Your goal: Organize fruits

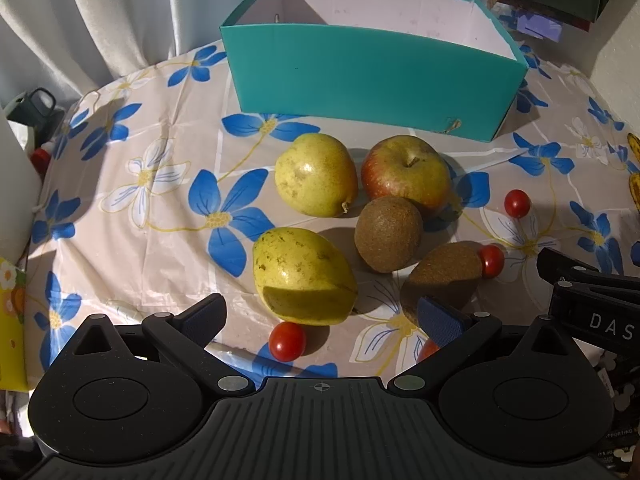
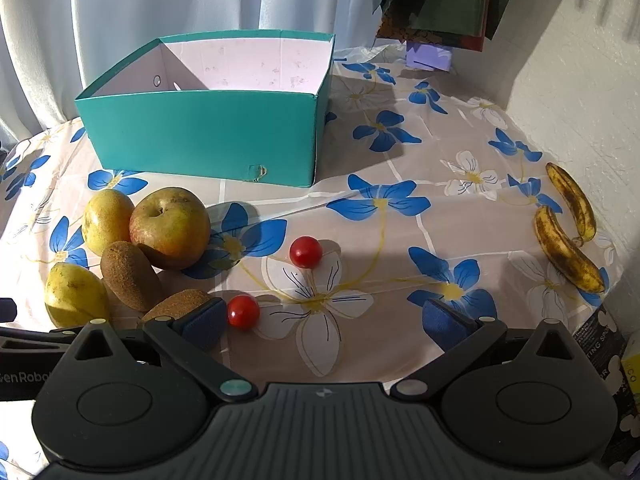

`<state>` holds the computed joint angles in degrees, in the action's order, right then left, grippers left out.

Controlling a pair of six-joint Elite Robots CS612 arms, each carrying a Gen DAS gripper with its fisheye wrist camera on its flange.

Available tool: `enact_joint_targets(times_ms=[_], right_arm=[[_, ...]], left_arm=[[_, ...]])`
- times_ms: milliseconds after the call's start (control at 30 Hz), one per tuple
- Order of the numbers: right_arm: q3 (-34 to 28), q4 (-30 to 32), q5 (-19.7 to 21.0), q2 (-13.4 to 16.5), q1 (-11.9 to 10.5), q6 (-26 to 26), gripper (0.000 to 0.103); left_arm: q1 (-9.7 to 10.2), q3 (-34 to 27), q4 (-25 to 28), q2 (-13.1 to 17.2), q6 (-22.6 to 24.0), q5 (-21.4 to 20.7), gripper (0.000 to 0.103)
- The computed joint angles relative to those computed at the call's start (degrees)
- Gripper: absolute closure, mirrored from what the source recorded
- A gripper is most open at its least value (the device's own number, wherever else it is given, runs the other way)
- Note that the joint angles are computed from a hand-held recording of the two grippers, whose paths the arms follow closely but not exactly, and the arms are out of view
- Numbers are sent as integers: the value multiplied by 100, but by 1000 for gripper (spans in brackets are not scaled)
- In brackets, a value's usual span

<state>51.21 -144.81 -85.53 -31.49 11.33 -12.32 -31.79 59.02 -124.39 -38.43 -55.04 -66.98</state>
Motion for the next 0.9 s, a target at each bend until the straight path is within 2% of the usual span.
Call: enact_joint_targets(times_ms=[633,767,900], right_arm=[[29,-115,240,1,-62,111,0],[37,-112,414,0,-93,95,0],[161,-532,660,-22,-136,62,0]], left_arm=[[-12,49,-120,0,-20,137,0],[-45,63,-131,11,36,358,0],[-104,111,-211,19,214,773,0]])
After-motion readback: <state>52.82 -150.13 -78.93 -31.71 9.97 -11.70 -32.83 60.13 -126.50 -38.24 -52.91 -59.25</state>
